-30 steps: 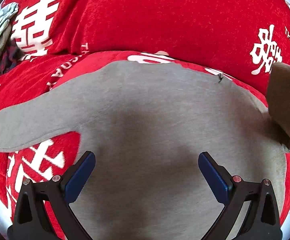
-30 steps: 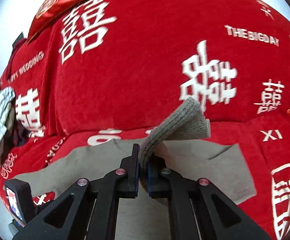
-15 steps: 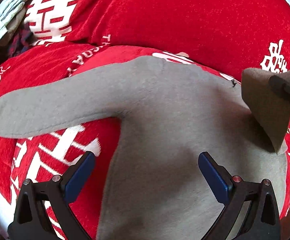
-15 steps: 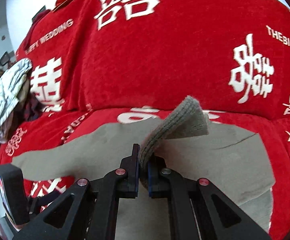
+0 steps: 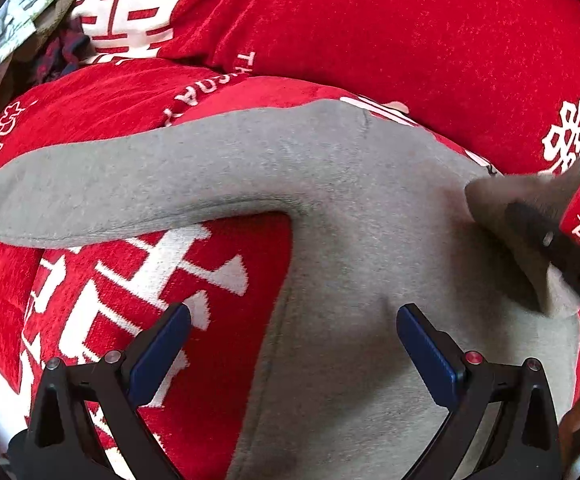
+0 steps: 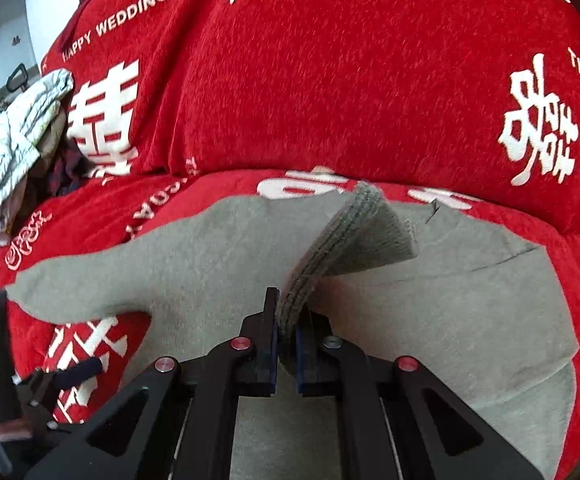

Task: Fold small clothes
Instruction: 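Lift the sleeve with the right gripper and carry it across the sweater body, then lay the sleeve on the sweater body and open the right gripper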

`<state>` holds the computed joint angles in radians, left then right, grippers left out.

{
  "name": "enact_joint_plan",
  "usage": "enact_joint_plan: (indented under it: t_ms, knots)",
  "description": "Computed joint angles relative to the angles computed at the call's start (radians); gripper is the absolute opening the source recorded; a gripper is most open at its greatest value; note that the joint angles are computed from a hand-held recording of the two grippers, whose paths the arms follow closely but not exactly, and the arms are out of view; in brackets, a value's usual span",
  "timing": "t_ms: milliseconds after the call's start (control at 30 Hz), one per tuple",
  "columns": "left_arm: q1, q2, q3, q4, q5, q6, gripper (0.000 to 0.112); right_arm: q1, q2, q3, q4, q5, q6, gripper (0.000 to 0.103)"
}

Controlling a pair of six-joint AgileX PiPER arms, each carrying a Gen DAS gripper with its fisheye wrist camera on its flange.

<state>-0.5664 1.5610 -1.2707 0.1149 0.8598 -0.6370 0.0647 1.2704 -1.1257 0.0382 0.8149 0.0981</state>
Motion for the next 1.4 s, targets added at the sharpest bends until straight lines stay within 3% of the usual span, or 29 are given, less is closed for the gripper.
enact_joint_plan:
  t_ms: [333, 400, 467, 533, 667, 733, 833, 1000, 1133, 1267, 1400]
  knots:
    - [0.045, -0.024, 0.017, -0.01, -0.005, -0.022, 0.103, -0.003, 0.039, 0.023, 0.132, 0.057, -0.118, 0.017]
    - [0.062, -0.039, 0.027, -0.011, -0.01, -0.033, 0.103, -0.038, 0.041, 0.013, 0.201, 0.077, -0.178, 0.029]
    - [0.075, -0.049, 0.03, -0.003, -0.01, -0.045, 0.103, -0.079, 0.036, 0.004, 0.263, 0.101, -0.236, 0.053]
    - [0.08, -0.052, 0.026, 0.005, -0.003, -0.056, 0.103, -0.133, 0.008, 0.004, 0.339, 0.115, -0.325, 0.067]
    - [0.071, -0.061, 0.019, 0.039, 0.007, -0.104, 0.103, -0.316, -0.012, -0.035, 0.561, 0.231, -0.544, 0.069]
    - [0.054, -0.058, 0.006, 0.062, 0.017, -0.124, 0.103, -0.392, -0.023, -0.051, 0.588, 0.248, -0.583, 0.073]
    - [0.013, -0.054, -0.02, 0.105, 0.033, -0.155, 0.103, -0.514, -0.022, -0.063, 0.56, 0.245, -0.591, 0.078]
    - [-0.09, 0.023, -0.126, 0.097, 0.07, -0.131, 0.103, -0.581, 0.046, -0.068, 0.259, 0.171, -0.389, 0.078]
    - [-0.207, 0.122, -0.273, 0.114, 0.107, -0.107, 0.103, -0.652, 0.078, -0.026, 0.205, 0.141, -0.376, 0.078]
    - [-0.303, 0.253, -0.428, 0.151, 0.145, -0.069, 0.103, -0.521, 0.03, 0.078, 0.053, 0.039, -0.307, 0.078]
    - [-0.312, 0.296, -0.412, 0.17, 0.162, -0.083, 0.102, -0.472, -0.018, 0.144, 0.084, -0.004, -0.42, 0.077]
